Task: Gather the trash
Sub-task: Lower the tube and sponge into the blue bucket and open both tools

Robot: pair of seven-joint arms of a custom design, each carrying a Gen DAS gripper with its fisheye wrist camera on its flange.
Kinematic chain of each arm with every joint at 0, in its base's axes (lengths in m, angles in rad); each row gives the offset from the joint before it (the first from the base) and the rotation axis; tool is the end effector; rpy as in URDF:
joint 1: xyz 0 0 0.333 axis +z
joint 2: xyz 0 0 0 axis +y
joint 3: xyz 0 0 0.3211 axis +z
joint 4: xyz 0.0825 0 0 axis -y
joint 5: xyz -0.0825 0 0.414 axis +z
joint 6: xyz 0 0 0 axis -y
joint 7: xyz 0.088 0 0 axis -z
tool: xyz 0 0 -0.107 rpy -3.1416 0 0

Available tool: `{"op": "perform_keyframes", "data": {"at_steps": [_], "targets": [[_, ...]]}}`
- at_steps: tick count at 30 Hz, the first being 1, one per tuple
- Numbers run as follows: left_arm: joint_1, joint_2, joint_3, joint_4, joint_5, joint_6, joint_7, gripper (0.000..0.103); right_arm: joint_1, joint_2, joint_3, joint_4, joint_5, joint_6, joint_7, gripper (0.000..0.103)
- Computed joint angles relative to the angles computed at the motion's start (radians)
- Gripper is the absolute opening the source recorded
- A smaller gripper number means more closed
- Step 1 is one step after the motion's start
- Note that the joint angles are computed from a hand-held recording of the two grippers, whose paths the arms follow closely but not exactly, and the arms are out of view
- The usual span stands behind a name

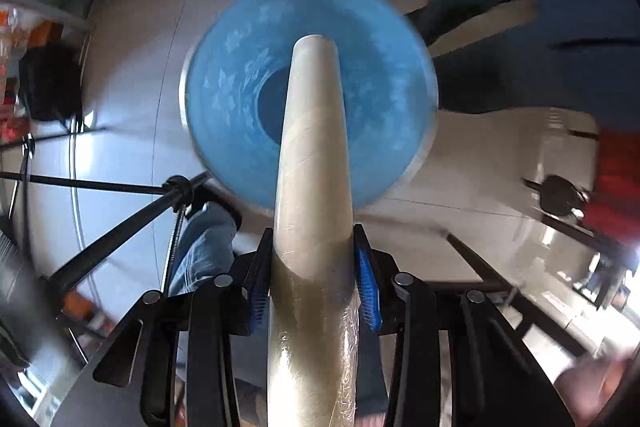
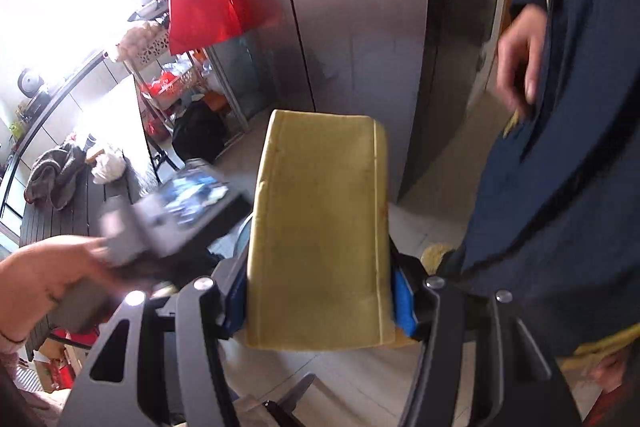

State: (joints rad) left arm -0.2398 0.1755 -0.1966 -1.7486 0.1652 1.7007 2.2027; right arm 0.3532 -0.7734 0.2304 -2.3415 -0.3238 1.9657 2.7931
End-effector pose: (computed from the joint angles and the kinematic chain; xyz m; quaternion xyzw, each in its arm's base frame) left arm 0.5676 -0.2412 0.4477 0.2272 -0.9657 -0.1180 0.0443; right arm 0.3117 0.2108 0.6372 -0.4438 0.8447 -0.2182 0.2046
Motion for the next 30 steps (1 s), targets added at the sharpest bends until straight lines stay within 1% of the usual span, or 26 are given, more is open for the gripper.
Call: {"op": "perform_keyframes", "data": {"at_steps": [3, 5, 7, 10, 12, 13, 14, 16, 19, 21, 23, 24, 25, 27, 30], "targets": [[-0.035, 0.059, -0.006, -0.004, 0.062, 0.009, -0.087, 0.036, 0.012, -0.023, -0.013, -0.045, 0.029, 0.013, 0.012, 0.057], [-0.058, 0.084, -0.008, -0.011, 0.082, 0.014, -0.143, 0.036, 0.017, -0.037, -0.018, -0.07, 0.045, 0.018, 0.018, 0.057], [-0.055, 0.076, -0.009, -0.032, 0.068, 0.037, -0.13, 0.036, 0.018, -0.059, -0.023, -0.098, 0.056, 0.013, 0.023, 0.057], [-0.056, 0.099, -0.01, 0.002, 0.044, 0.025, -0.112, 0.038, 0.013, -0.071, -0.027, -0.113, 0.064, 0.013, 0.031, 0.057], [-0.056, 0.1, -0.011, 0.021, 0.025, 0.03, -0.104, 0.045, 0.011, -0.073, -0.027, -0.117, 0.067, 0.013, 0.033, 0.057], [-0.056, 0.099, -0.01, 0.023, 0.018, 0.035, -0.101, 0.056, 0.011, -0.069, -0.026, -0.115, 0.067, 0.014, 0.031, 0.057], [-0.057, 0.094, -0.011, 0.02, 0.011, 0.042, -0.102, 0.062, 0.01, -0.058, -0.028, -0.107, 0.066, 0.018, 0.027, 0.057], [-0.051, 0.079, -0.014, 0.017, -0.015, 0.055, -0.084, 0.062, 0.01, -0.051, -0.024, -0.101, 0.064, 0.02, 0.024, 0.057], [-0.036, 0.034, -0.017, 0.008, -0.062, 0.047, -0.034, 0.062, 0.011, -0.038, -0.023, -0.092, 0.064, 0.024, 0.022, 0.057], [-0.017, 0.004, -0.015, 0.015, -0.119, 0.049, 0.002, 0.062, 0.016, -0.045, -0.031, -0.1, 0.071, 0.026, 0.014, 0.057], [0.02, -0.026, -0.006, 0.047, -0.224, 0.025, 0.05, 0.062, 0.02, -0.04, -0.041, -0.112, 0.084, 0.048, 0.011, 0.057], [0.036, -0.049, -0.001, 0.052, -0.268, 0.033, 0.067, 0.062, 0.022, -0.04, -0.049, -0.12, 0.091, 0.058, 0.005, 0.057], [0.058, -0.086, 0.008, 0.05, -0.321, 0.062, 0.096, 0.062, 0.022, -0.038, -0.054, -0.125, 0.097, 0.067, 0.0, 0.057], [0.093, -0.146, 0.026, 0.047, -0.415, 0.111, 0.142, 0.062, 0.027, -0.014, -0.073, -0.138, 0.118, 0.102, -0.019, 0.057], [0.157, -0.216, 0.077, 0.087, -0.636, 0.106, 0.239, 0.064, 0.041, 0.059, -0.115, -0.153, 0.169, 0.189, -0.076, 0.057]]}}
